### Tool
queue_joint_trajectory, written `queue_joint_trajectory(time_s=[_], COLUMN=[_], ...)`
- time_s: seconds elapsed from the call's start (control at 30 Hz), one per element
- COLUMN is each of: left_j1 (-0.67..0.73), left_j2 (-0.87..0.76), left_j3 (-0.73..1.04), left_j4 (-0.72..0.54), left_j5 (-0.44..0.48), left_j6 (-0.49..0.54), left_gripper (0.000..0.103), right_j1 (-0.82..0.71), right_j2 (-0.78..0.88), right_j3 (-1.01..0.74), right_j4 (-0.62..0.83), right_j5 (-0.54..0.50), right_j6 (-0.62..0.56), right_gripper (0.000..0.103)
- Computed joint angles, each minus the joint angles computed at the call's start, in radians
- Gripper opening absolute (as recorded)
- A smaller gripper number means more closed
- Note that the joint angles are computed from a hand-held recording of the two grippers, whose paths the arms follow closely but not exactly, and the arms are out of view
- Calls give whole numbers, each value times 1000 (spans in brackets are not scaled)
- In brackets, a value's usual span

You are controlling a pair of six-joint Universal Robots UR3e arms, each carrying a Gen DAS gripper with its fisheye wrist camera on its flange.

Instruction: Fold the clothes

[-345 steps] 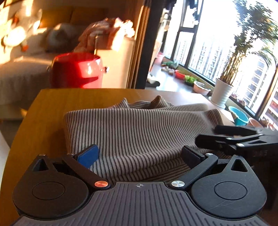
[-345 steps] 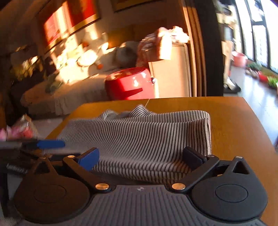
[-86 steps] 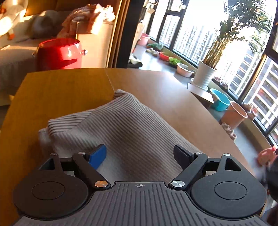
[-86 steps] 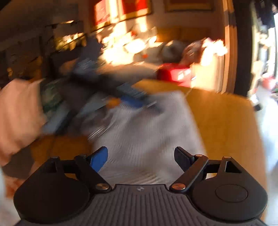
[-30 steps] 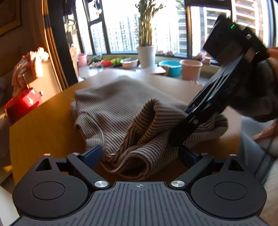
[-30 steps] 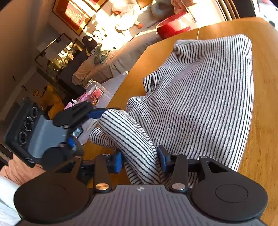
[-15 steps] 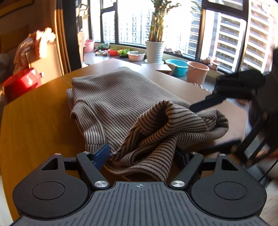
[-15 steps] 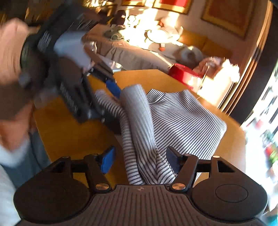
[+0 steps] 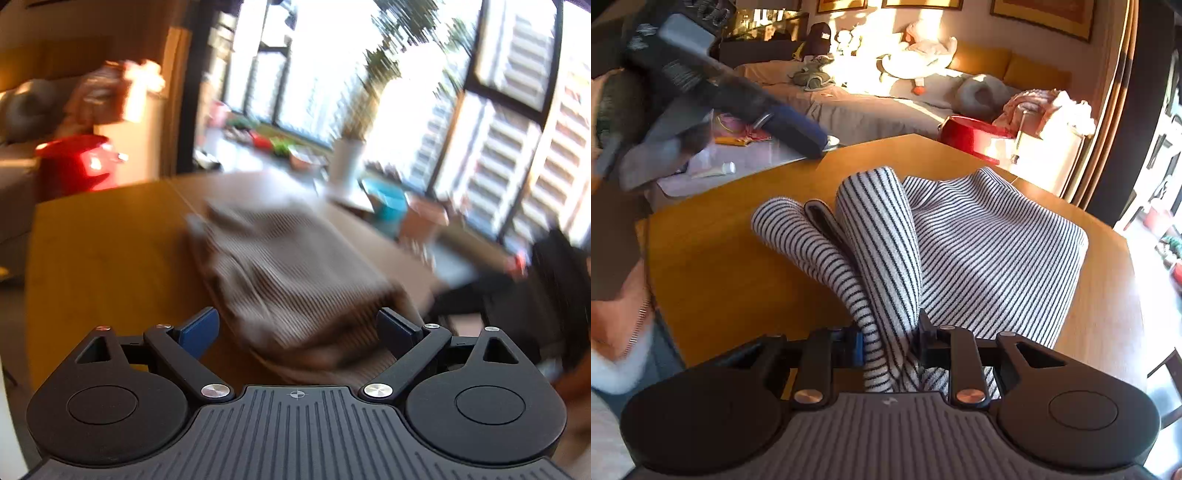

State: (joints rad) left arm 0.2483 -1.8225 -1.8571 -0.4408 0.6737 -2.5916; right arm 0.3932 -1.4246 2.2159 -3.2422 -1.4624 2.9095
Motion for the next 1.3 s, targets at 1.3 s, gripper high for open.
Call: queue_joint_trajectory(time_s=[1.3], left_j1=[-202], left_j2=[-359], left_j3=[489], left_j4=[-96], left_j5=[187], left_j6=[-151], left_gripper=[67], right_j1=[-374], right_j2=[381], right_j3=[-783], right_j4=[461], right_j5=[410], right_j6=[6], right_gripper=[61])
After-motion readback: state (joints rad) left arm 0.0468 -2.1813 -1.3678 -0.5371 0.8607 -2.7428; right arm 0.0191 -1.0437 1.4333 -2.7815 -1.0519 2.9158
